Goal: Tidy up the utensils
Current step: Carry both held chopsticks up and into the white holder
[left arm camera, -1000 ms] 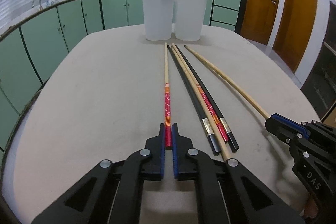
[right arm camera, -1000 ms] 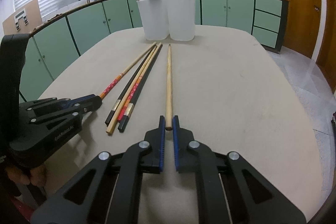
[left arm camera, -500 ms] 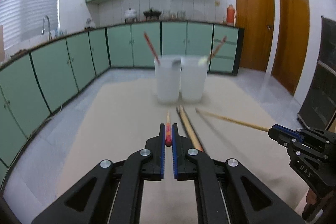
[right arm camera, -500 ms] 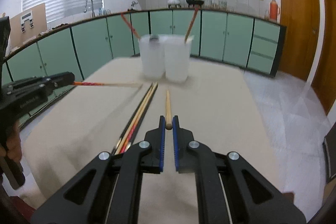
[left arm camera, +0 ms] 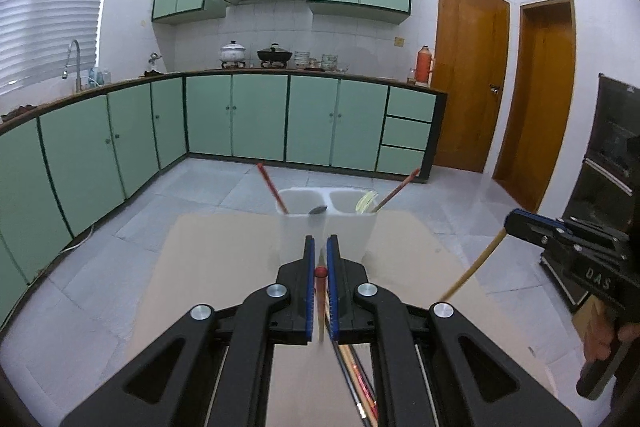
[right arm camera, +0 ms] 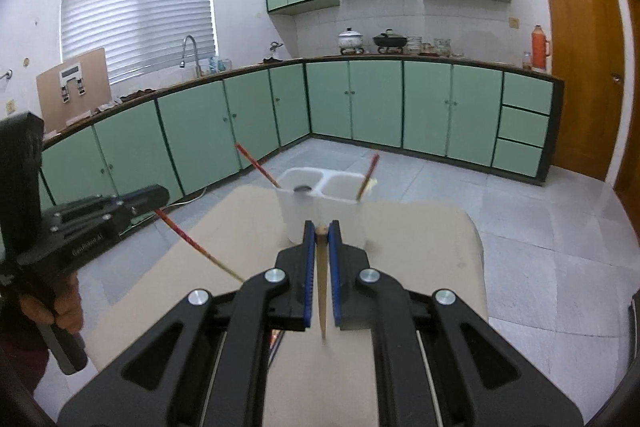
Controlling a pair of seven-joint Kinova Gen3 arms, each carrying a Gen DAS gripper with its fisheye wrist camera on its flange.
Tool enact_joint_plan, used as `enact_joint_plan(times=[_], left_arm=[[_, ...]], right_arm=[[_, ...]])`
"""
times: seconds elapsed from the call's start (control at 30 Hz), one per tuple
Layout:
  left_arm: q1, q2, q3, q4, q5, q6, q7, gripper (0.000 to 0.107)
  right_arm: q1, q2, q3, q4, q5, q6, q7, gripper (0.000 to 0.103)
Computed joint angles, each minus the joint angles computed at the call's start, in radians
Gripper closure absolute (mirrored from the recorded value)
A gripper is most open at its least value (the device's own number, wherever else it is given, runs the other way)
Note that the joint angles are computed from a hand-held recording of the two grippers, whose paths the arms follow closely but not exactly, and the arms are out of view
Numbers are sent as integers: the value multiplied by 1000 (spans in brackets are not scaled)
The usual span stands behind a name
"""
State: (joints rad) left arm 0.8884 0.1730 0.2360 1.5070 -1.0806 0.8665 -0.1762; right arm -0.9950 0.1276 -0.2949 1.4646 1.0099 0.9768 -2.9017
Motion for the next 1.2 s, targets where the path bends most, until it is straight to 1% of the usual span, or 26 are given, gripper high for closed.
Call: enact_joint_plan(times=[0.13,0.23,0.3,0.4,0.5,0.6,0.63,0.7,0.83,1.0,1.07,1.13,1.2], left_arm=[[-26,-10,-2,-15,40,-35,-58,102],[-33,-14,-2,-26,52,-47,-79,102],[-41,-20,-3,-34,59,-62,-91,102],[-48,-21,-8,-50,48,-74,-108,102],[-57,-15,-14,-93,32,-89,-135,102],[-48,2,-28,-153,-19,-95,-150,102],[-44,14,-35,-181,-38,-98,-158,102],[-46,36,-53,-231,-44,-113,-185,102],[-31,105,-113,-347,-65,-127,-223,102],[-8,205,-202,-469,-79,-131,-247,102],[-5,236,-228,-504,-63,-135,-260,102],[-26,270,-226,-549,-3,-133,-306,102],[-29,286,-249,-550,36,-147,-316,102]], right_arm=[[46,-5,11,-60,-88,-51,119,97],[62,-8,19,-98,-122,-60,182,97],[68,-7,23,-119,-133,-65,203,97],[85,-2,34,-159,-156,-86,246,97],[90,19,50,-222,-162,-89,303,97],[90,49,75,-305,-168,-92,372,97],[90,65,86,-345,-173,-92,397,97],[86,93,115,-405,-179,-95,429,97],[66,173,185,-547,-173,-76,499,97],[71,256,256,-648,-218,-81,551,97],[87,285,275,-673,-261,-86,566,97],[98,308,291,-686,-305,-90,577,97],[103,325,309,-680,-339,-98,580,97]])
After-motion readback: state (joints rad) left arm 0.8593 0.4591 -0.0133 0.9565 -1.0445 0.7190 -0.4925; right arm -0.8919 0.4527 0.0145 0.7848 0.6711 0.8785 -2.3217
